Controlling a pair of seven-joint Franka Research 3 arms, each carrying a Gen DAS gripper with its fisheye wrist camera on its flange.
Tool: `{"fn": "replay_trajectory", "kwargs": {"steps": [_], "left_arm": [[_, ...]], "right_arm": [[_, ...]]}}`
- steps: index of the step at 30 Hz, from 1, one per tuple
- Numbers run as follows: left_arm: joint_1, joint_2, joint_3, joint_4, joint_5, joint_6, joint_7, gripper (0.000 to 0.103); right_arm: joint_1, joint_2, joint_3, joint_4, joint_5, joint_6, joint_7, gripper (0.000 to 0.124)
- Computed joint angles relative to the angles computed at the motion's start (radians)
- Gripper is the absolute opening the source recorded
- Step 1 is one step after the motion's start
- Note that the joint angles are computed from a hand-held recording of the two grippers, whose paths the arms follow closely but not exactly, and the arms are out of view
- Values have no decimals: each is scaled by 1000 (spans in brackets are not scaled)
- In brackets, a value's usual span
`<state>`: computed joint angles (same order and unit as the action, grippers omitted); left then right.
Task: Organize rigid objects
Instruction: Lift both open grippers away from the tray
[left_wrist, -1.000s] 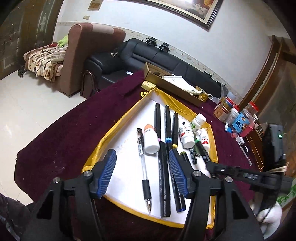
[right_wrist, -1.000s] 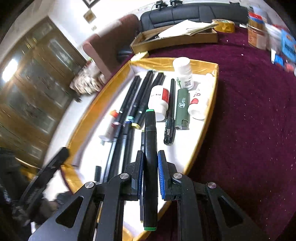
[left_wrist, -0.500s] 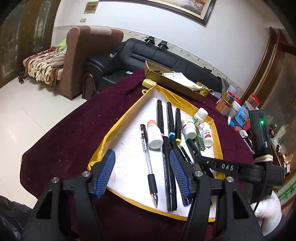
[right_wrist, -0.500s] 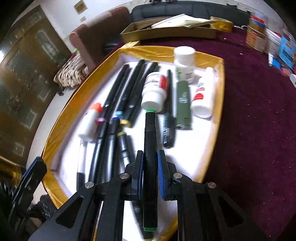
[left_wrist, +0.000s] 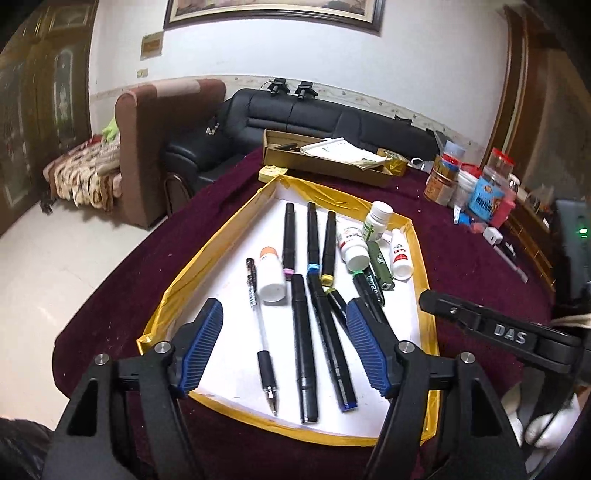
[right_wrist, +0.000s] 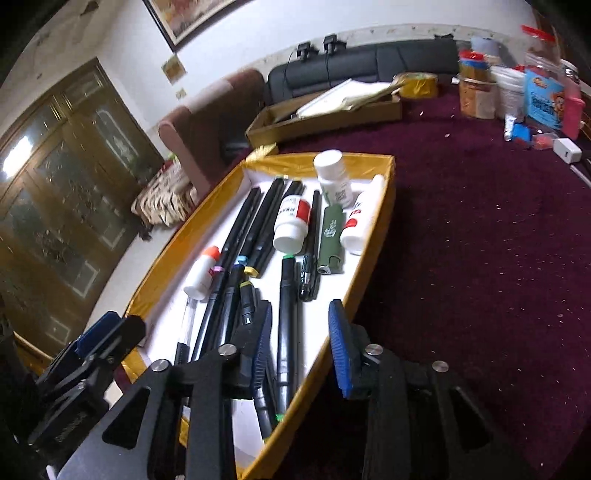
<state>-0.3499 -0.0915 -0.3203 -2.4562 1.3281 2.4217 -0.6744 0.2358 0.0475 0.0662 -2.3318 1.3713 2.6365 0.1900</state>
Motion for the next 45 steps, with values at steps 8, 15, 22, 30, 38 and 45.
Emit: {"fn": "replay_trajectory", "kwargs": {"steps": [8,15,22,30,38,45], "left_arm": [[-45,89,-10,119,-98,-98,167,74],[-86,148,1,200,-157,-164,260,74],[-117,198,13,264,-182,-196,320,74],[-145,233,25,310,-183,-213,353,74],[-165,240,28,324,-172,-239,341,74],[-169,244,27,330,-179,-246,350,75]], "right_arm": [[7,-46,-9,-39,119,35,-178,46],[-18,-32,-28,-32,112,10,-184,47],[-45,-21,-39,-25,104,-8,-178,47],[-69,-4,-43,-15,90,-16,-169,47],[-76,-9,-43,-21,111,-3,-198,51],[-87,-3,-49,-16,102,-2,-183,52]]}}
